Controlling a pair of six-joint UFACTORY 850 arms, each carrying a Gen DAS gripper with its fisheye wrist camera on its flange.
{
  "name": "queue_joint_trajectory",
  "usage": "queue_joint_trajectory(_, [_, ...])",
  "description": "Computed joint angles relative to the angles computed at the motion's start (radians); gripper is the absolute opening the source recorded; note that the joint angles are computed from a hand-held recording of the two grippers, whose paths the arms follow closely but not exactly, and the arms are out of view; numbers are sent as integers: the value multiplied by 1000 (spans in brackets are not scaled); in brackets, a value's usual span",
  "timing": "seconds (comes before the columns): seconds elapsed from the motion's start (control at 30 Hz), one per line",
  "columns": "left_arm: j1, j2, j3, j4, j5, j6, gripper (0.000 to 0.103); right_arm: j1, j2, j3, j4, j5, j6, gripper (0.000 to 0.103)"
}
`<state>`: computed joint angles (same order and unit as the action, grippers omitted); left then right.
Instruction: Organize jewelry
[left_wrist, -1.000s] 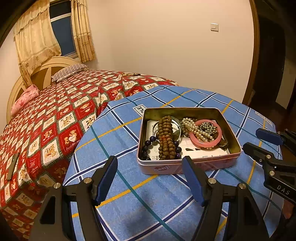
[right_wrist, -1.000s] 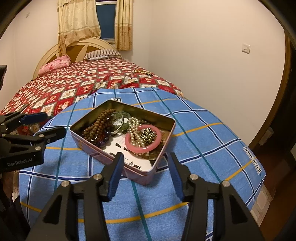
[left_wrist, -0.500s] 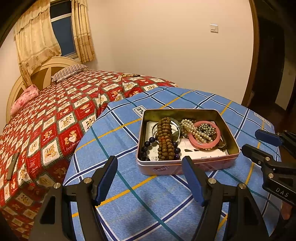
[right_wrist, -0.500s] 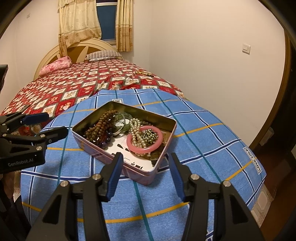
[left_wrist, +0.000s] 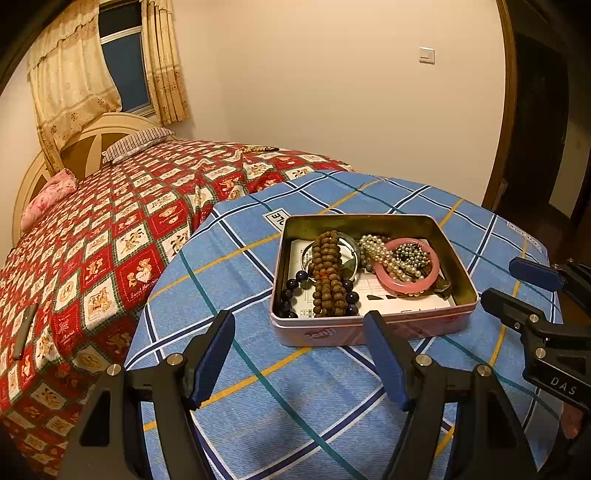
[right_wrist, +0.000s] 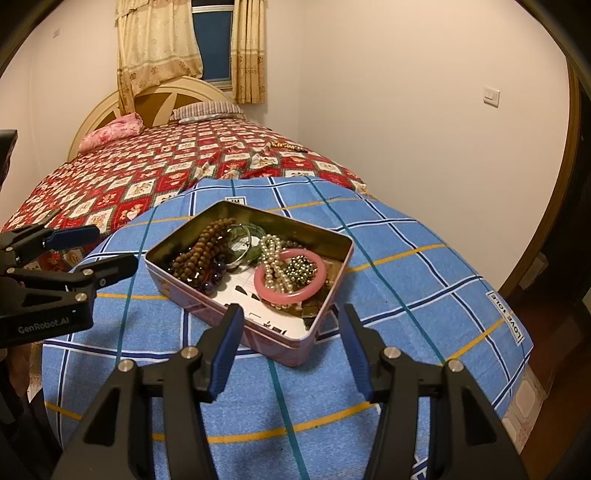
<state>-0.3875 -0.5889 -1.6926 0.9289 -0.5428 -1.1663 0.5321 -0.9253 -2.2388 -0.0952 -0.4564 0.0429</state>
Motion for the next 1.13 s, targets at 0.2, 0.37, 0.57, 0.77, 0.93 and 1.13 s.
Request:
queue_joint_trajectory(0.2, [-4, -3, -2, 5, -6, -5, 72, 1, 0, 1, 0, 1, 2, 56])
queue_joint_trajectory(0.37, [-6, -8, -8, 14, -20, -13, 72, 0, 5, 10, 1, 8, 1, 56])
queue_joint_trajectory(0.57, [-2, -5, -5, 1, -12, -9, 72, 0, 5, 14, 5, 15, 2, 56])
queue_joint_trajectory(0.77, [-2, -8, -8, -5, -17, -11, 72, 0, 5, 13, 6, 15, 1, 56])
queue_joint_trajectory(0.93, [-7, -13, -9, 29, -37, -35, 75, 0, 4, 13, 7, 14, 2, 56])
queue_joint_trajectory(1.13, [-11, -8, 3, 59, -34, -52, 75, -3, 12, 36, 2, 26, 17, 59])
